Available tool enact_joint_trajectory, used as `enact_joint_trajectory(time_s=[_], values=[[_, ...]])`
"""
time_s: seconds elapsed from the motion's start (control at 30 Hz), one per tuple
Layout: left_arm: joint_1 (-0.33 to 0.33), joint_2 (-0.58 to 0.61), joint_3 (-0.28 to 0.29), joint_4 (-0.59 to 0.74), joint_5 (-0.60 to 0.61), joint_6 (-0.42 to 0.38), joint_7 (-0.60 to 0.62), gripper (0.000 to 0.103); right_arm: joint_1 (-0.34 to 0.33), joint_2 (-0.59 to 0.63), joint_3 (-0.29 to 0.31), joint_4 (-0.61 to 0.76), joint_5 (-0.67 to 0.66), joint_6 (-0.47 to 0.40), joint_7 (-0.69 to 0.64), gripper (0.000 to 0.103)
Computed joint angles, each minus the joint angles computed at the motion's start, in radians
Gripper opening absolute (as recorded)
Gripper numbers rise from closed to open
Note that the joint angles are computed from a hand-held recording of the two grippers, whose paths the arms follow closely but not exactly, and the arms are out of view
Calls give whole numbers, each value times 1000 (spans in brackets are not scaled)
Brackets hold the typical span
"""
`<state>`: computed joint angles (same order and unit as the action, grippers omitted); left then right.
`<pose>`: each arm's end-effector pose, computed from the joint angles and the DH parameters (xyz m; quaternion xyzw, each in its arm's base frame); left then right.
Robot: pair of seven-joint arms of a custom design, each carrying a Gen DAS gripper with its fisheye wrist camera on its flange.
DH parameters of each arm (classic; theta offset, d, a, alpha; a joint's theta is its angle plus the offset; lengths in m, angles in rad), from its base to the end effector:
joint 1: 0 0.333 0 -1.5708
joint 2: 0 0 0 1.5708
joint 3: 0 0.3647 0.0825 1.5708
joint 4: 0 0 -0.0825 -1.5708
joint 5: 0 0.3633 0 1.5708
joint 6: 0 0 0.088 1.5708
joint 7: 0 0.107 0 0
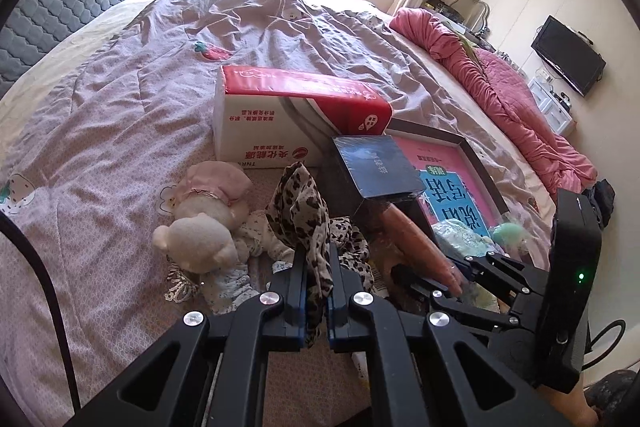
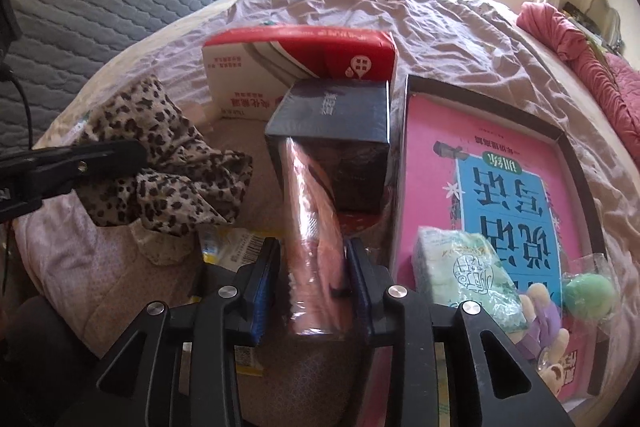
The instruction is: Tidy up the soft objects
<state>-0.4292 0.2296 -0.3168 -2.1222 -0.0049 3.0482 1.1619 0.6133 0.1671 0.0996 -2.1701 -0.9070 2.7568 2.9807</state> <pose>0.4604 -0.4068 0.4530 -0.5571 0.7541 -0.3456 0.0392 0.4142 0.3984 0.4140 -0.6997 0.6460 -0.1775 0.2482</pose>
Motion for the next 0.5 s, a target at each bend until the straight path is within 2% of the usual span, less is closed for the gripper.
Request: enact_joint_trajectory(time_s=[0.1,0.17,0.23,0.5], values=[[-1,-4,0,-4,0,1,0,7,-3,-21,-30,-27,-113,71,138,33],[-3,-7,2,-5,-1,2,-5,7,-12,-34,-35,-35,-189,95,218,23],[0,-9,-1,-8,-4,6,-2,7,-28,-41,-34,-40,-243,131,283,21],[-28,-45,33,-27,40,25,-56,7,-64,-73,-6,-43,-321,175,377,18]])
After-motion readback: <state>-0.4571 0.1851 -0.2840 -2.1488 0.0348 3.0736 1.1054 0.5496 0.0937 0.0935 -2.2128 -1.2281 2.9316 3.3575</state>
